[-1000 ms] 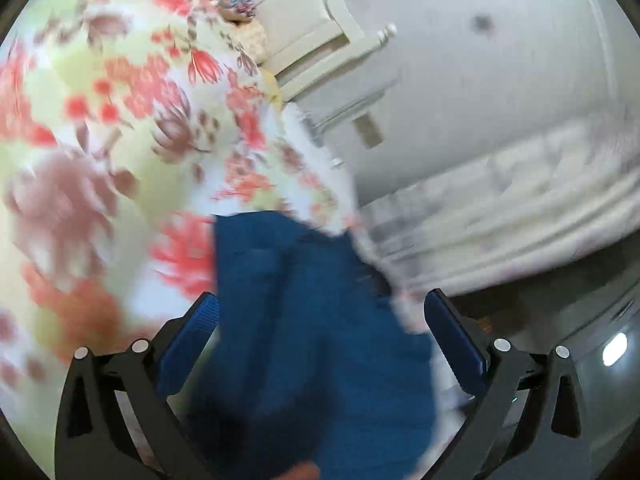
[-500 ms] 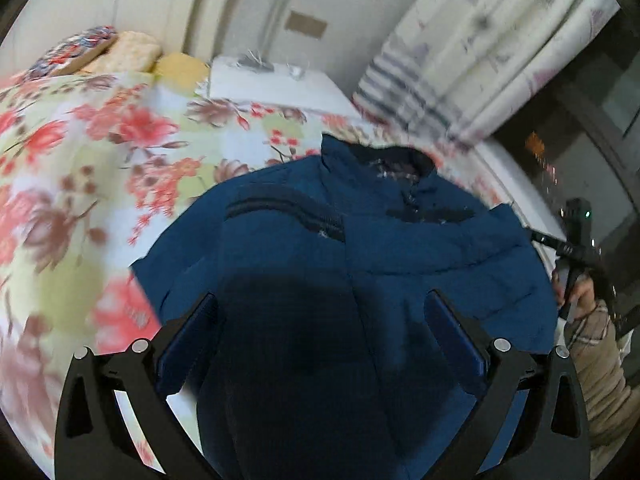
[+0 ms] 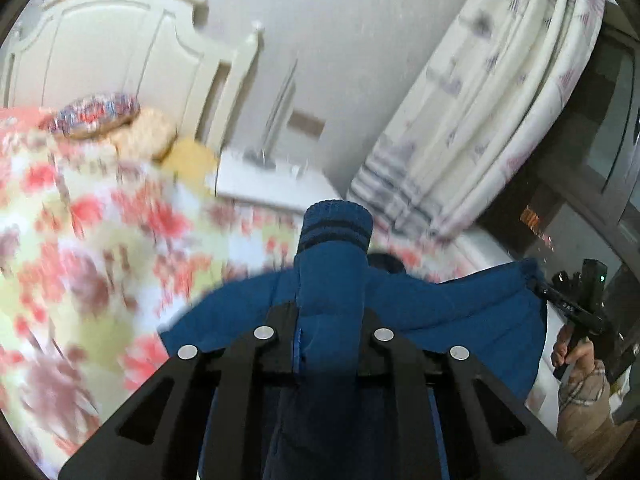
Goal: Fold large clothes
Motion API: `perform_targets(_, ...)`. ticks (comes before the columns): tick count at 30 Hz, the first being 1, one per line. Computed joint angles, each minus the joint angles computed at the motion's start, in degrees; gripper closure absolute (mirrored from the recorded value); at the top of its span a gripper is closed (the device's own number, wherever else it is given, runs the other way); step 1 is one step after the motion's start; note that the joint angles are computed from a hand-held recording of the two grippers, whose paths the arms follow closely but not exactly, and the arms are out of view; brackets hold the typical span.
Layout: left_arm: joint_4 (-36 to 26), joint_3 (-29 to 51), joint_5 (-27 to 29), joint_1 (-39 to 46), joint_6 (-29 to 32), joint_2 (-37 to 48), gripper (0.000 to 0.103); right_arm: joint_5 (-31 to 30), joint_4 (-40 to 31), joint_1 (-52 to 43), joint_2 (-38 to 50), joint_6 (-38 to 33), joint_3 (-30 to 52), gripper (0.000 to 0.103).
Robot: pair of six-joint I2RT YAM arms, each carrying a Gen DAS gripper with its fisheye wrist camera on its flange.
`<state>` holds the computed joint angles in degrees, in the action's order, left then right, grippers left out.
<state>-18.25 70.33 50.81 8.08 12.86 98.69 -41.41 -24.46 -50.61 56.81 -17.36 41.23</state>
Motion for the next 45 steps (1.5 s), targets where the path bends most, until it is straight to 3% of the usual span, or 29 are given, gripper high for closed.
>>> perform_targets(1, 0.17, 3.72, -2.2, -1.24, -3.77, 0.99, 0.087, 1.28, 0.65, 1.53, 1.91, 2.41, 2.51, 0.094)
perform_targets(3, -3.16, 14.57, -6.63, -4.35, -9.82, 7.55, 0.087, 9.34, 3.49, 8.03, 11.31, 9.41, 10.39, 0.094)
perform_targets(7, -11.63, 35.85, -21.08, -11.63, -13.43, 25.27, 0.087, 23.59, 3.35, 16.92, 34.66, 16.03, 23.83, 0.094)
perform_targets(9, -11.79, 38.6, -28.72, -14.49, -13.26, 31.54, 0.087, 28.44, 4.37, 18.95, 45.9, 18.54, 26.28, 0.093)
perform_targets(10, -9.12, 36.97, -32.42, -15.61, -12.4, 33.48, 0.086, 29.23, 6.91, 19.28, 48.89, 18.93, 25.12, 0.087)
perform_targets(12, -6.81, 36.07, -30.67, -14.98, -13.77, 36.94, 0.081, 24.84, 15.98, 17.5, 50.03, 21.61, 19.57, 0.084)
perform_targets(14, -3.71, 34.27, -26.32, -12.73, -17.18, 36.63, 0.073, 23.84, 18.27, 16.94, 49.33, 21.71, 17.75, 0.084)
perform_targets(15, -3.13, 33.99, -26.4, -12.27, -17.94, 36.68, 0.064, 23.91, 18.91, 16.98, 49.39, 21.59, 17.42, 0.084)
perform_targets(18, -4.32, 35.14, -27.05, -11.72, -19.08, 37.53, 0.054, 25.1, 20.77, 17.51, 49.98, 21.77, 17.13, 0.079)
perform_targets(19, -4.59, 35.16, -27.69, -11.77, -19.11, 37.47, 0.052, 25.13, 21.43, 17.62, 49.78, 21.94, 16.5, 0.075)
perform_targets(21, -4.92, 35.49, -29.56, -11.99, -19.71, 37.51, 0.037, 24.76, 21.63, 17.3, 50.17, 22.18, 16.57, 0.067)
perform_targets(24, 1.75, 28.09, -32.67, -11.53, -23.48, 31.53, 0.025, 24.86, 19.55, 15.61, 47.98, 23.92, 16.34, 0.019)
perform_targets(27, 15.4, 14.93, -33.2, -10.77, -30.5, 21.07, 0.011, 24.12, 25.32, 14.28, 39.84, 27.06, 10.26, 0.019)
perform_targets(29, 18.94, 11.1, -34.94, -12.86, -29.49, 15.91, 0.009, 25.86, 25.02, 17.7, 34.15, 25.72, 9.08, 0.02)
perform_targets(32, 8.63, 18.1, -39.38, -19.92, -22.34, 16.66, 0.009, 34.65, 17.67, 29.17, 32.66, 18.66, 14.01, 0.024)
perform_targets(34, 5.75, 21.64, -44.99, -25.4, -18.58, 18.91, 0.008, 42.36, 15.11, 38.3, 35.1, 13.91, 17.92, 0.036)
perform_targets(36, 4.32, 24.5, -50.04, -29.23, -16.08, 21.78, 0.008, 46.21, 12.04, 43.81, 40.27, 12.02, 23.22, 0.045)
perform_targets(37, 1.81, 27.81, -52.63, -31.1, -14.7, 24.63, 0.008, 46.68, 10.8, 44.87, 42.69, 12.16, 25.4, 0.05)
perform_targets(41, -4.44, 36.28, -55.75, -33.42, -10.53, 33.83, 0.007, 45.35, 9.88, 45.12, 52.81, 13.26, 29.64, 0.05)
perform_targets(43, -11.61, 43.76, -54.38, -32.58, -12.21, 39.5, 0.006, 43.69, 13.47, 44.51, 52.23, 14.36, 27.33, 0.049)
perform_targets(45, -11.78, 44.65, -53.36, -32.16, -12.8, 40.7, 0.004, 45.24, 15.57, 45.41, 52.04, 13.86, 25.79, 0.048)
